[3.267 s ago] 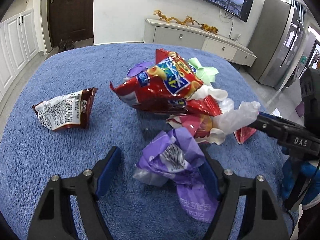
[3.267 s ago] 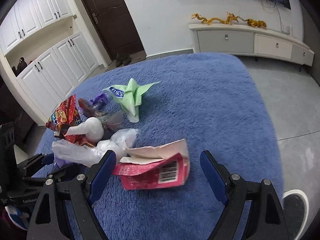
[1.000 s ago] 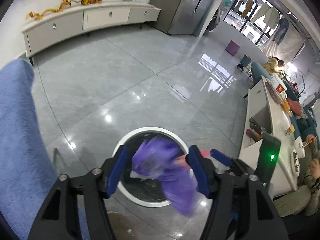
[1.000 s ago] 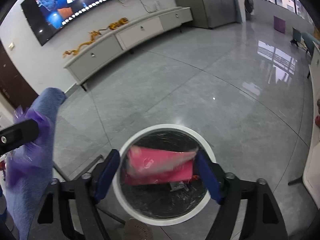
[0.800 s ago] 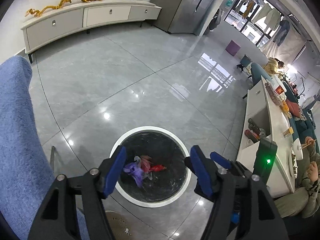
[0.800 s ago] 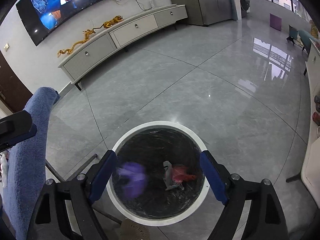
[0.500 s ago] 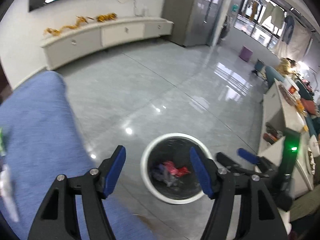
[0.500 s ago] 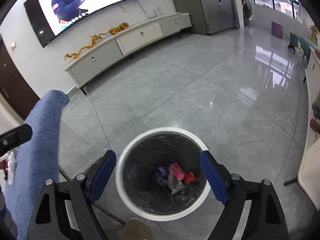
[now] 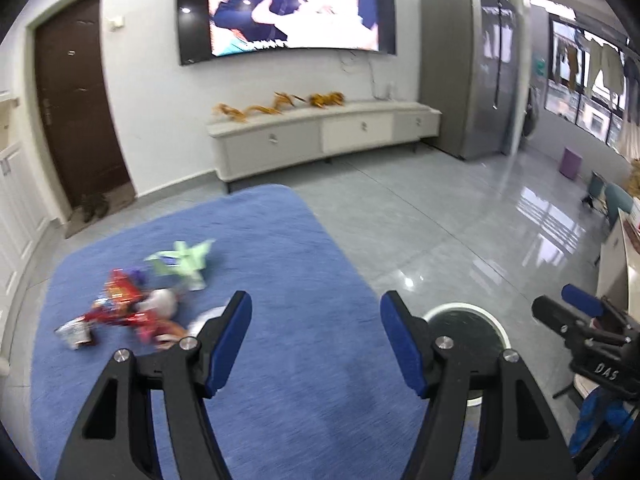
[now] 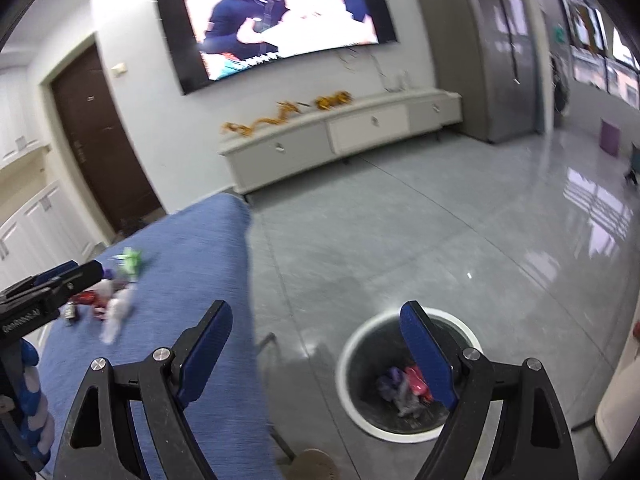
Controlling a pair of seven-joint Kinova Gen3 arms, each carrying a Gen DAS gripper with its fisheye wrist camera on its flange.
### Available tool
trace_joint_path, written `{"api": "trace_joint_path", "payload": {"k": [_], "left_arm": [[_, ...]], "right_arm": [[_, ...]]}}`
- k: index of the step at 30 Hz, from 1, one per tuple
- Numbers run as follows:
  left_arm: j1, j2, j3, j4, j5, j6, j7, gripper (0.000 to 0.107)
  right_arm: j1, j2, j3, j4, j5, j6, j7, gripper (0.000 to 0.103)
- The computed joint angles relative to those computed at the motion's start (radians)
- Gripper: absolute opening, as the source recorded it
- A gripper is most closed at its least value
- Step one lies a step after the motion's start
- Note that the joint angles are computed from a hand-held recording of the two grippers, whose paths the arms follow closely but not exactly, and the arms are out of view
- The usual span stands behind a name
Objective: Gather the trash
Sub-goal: 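Move both open tools back over the remaining trash on the rug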
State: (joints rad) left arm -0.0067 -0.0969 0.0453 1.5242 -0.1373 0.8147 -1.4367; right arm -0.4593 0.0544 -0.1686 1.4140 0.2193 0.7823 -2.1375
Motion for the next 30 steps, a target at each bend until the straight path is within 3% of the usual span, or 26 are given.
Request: {"api": "trace_joint_path", "payload": {"k": [3, 8, 21, 26, 30], "left_arm": [[-0.021, -0.061, -0.015, 0.042, -0.016, -0.014, 0.0, 0.065], [-0.062, -0.134, -0.083, 0.072, 0.05, -0.02, -0.075, 0.065], [-0.132, -0.249, -0.315, 0.176, 0.258, -0.111, -0.278, 0.071], [-0.166, -0.242, -0.365, 0.196, 0.297, -0.134, -0.329, 0.071], [-0.22, -0.199, -0.399, 0.197, 0.318, -0.152, -0.345, 0.071]], "right_arm": [[-0.037, -0.005, -0.024, -0.026, 0.049, 0.008, -0.017, 0.085], [-0.111, 0.008, -0.053, -0.077, 0.139, 0.047, -0.078, 0.085], [-0.313, 0.092, -0.056, -0.272, 0.315, 0.193, -0.159, 0.085], [-0.361, 0.138, -0.038, -0.344, 0.307, 0.219, -0.133, 0.085], [-0.362, 0.185, -0.026, -0.404, 0.227, 0.212, -0.048, 0.085]]}}
